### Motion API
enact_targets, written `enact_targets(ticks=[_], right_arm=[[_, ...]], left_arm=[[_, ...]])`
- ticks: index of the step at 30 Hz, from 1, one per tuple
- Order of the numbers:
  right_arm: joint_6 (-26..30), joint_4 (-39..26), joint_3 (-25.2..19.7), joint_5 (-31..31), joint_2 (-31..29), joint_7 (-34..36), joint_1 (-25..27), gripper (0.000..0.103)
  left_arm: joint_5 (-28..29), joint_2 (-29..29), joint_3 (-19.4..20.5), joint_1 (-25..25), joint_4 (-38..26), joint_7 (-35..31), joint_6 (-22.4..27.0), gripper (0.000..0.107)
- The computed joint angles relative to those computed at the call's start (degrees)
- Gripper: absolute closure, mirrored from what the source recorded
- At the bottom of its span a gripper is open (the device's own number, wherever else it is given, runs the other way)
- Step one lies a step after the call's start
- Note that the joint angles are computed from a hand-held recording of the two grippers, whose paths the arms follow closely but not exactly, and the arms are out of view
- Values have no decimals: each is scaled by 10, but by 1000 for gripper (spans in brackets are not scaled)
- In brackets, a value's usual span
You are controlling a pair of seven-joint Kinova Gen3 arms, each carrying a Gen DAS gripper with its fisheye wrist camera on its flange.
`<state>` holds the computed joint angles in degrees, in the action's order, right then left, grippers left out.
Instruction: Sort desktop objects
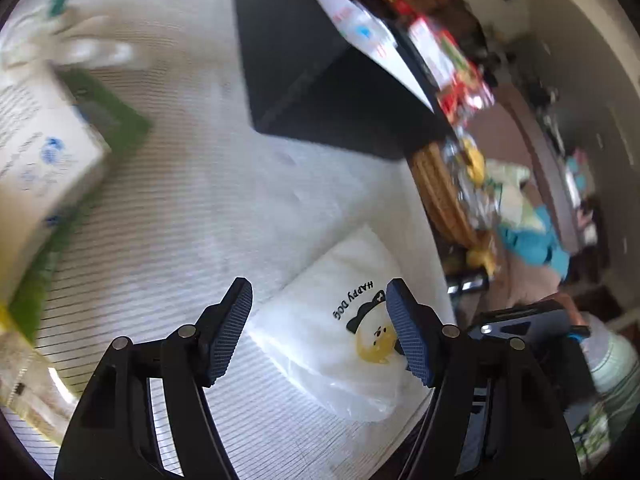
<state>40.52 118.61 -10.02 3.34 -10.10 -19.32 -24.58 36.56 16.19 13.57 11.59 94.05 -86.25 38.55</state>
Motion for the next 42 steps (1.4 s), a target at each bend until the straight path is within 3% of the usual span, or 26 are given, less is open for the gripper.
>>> enact_targets(ticks=[2,5,9,12,14,17,20,23,26,30,34,37,39,42], right_arm=[[-14,27,-9,4,-33,-31,5,97],[15,39,2,-16,-62,-44,1,97],[10,88,-18,20,-83,-47,0,97],[-37,134,-17,45,-96,-48,-1,97],[-43,134,-18,45,-98,-65,5,97],[-58,143,-12,55,-122,-54,-3,97],[-66,144,-13,69,-136,-51,2,97],[-78,149,-11,84,-141,-40,3,97],[-89,154,-10,86,-135,-31,0,97],[-98,160,-25,85,-126,-46,4,97],[-85,166,-25,93,-154,-59,-10,97],[-39,160,-71,80,-204,-119,13,92],[1,127,-89,63,-217,-162,41,83],[71,61,-39,-7,-239,-227,52,54]], left_arm=[[-29,10,1,21,-16,11,10,41],[-33,22,10,32,-29,5,12,41],[39,50,56,10,-29,-56,20,41],[56,80,54,30,-41,-43,47,41],[63,69,43,42,-31,-42,34,41],[127,43,66,6,-3,-92,13,41],[197,20,42,6,10,-151,12,41],[259,-3,58,-22,36,-221,-23,41],[318,16,84,-62,44,-281,-4,41],[310,81,43,-26,13,-256,55,43],[257,90,14,28,-6,-224,10,41],[290,109,67,-9,15,-250,-34,41],[286,103,63,-4,16,-251,-37,41],[244,97,52,11,5,-219,-36,41]])
